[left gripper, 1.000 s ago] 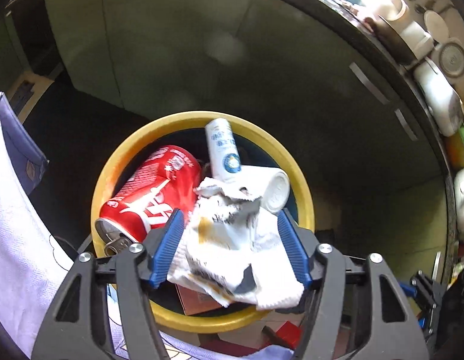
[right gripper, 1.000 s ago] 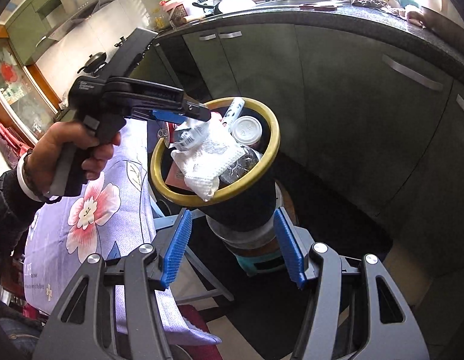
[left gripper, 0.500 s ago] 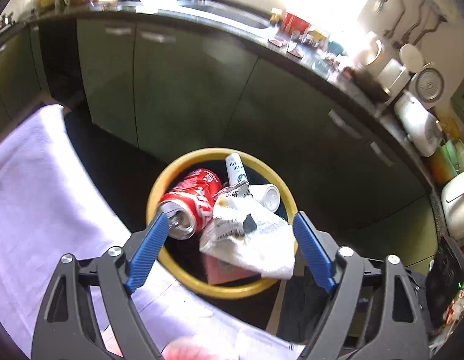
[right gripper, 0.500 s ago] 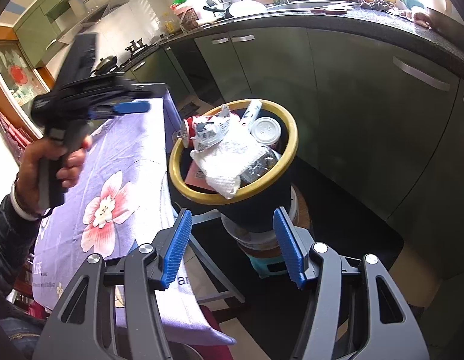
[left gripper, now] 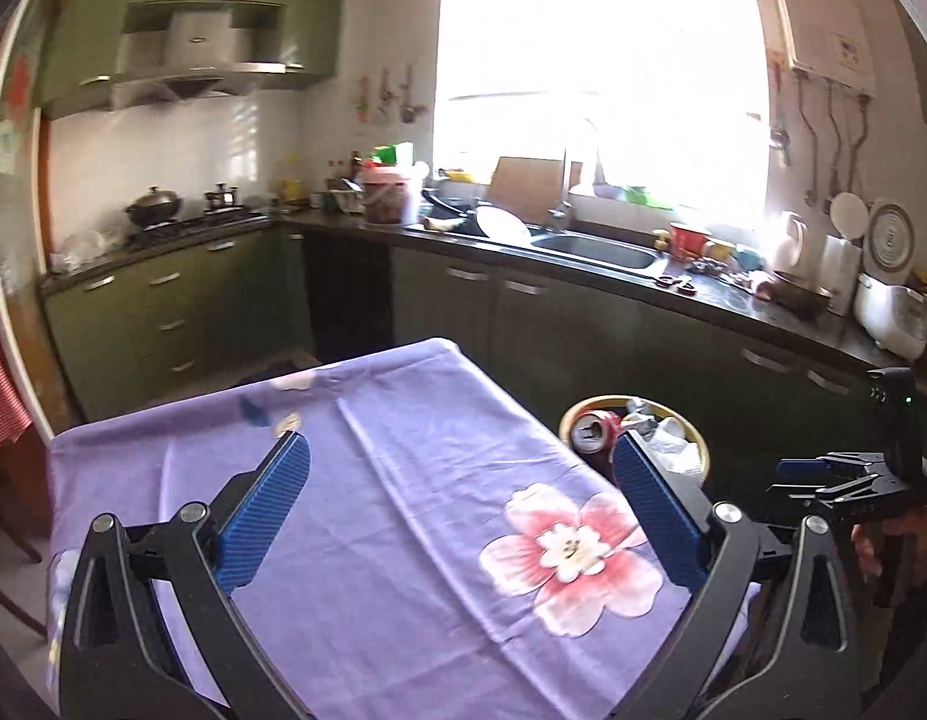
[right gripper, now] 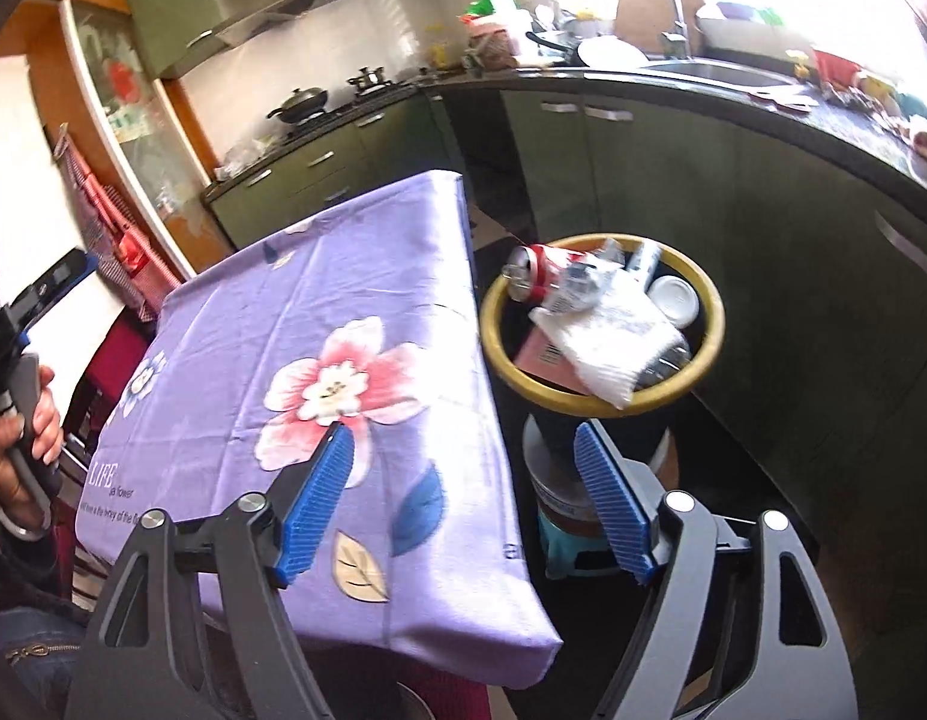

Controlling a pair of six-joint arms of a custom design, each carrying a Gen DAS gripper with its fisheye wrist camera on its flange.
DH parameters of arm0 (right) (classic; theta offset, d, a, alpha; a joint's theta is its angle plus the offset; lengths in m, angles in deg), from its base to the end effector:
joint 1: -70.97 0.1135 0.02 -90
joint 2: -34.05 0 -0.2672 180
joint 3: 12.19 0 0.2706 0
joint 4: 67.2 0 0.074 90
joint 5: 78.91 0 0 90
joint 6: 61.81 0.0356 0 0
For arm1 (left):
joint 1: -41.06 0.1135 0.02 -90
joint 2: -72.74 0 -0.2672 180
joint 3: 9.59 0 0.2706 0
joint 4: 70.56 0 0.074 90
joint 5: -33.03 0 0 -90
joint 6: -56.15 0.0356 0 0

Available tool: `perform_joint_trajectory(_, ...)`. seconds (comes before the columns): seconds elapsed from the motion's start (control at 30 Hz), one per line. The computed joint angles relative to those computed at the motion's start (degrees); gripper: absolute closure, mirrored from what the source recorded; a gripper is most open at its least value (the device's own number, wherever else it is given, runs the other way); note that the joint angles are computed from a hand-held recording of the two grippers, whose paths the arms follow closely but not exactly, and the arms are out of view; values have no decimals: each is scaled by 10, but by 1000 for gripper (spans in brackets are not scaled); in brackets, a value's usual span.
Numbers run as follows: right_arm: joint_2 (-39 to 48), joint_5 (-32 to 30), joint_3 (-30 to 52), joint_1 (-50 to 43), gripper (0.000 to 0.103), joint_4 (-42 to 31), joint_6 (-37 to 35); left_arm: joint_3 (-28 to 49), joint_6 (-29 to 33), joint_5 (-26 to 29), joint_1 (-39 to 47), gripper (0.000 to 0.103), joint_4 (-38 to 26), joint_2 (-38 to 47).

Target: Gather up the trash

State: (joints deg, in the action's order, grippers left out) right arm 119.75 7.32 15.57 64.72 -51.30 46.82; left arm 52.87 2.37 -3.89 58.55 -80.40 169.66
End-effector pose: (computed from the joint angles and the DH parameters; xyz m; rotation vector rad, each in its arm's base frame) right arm 0.2239 -0.0222 0.0773 0.4645 2.2626 0.1863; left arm 0.3362 0.0761 0.1590 0.7398 1.9023 -0.5098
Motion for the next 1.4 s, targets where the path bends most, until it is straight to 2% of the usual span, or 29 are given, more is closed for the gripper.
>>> perform_joint_trajectory(0.07,2,34,10,43,13,-3,12,-17,-3,-6,47,7,25,-5)
perform_joint_trajectory(0.2,-5,98,25,124,5,-10,43,-20,-9,2,123,7,40,1)
perform_joint_trajectory(0.3,-13,138,33,177,5,-13,62,-32,-37,2,172,7,85,2)
perform_joint_trajectory(0.37,-25,179,38,216,5,-25,78,-27,-46,14,207,7,86,6)
perform_joint_trajectory(0.5,-51,271,42,289,5,-42,104,0,-41,46,254,7,47,16)
perform_joint_trajectory(0.6,-46,327,56,336,5,-51,121,14,-11,65,273,7,-2,17)
perform_joint_trajectory(0.7,-31,375,74,376,5,-68,123,8,17,71,282,7,-9,15)
perform_joint_trajectory(0.77,-20,408,88,399,5,-87,125,17,47,79,288,7,-40,23)
perform_joint_trajectory(0.9,-3,434,102,419,5,-103,129,38,68,86,294,7,-79,43)
perform_joint_trajectory(1.03,9,452,108,428,5,-106,128,42,71,87,294,7,-88,48)
perform_joint_trajectory(1.4,15,439,101,415,5,-82,116,21,93,83,280,7,-92,28)
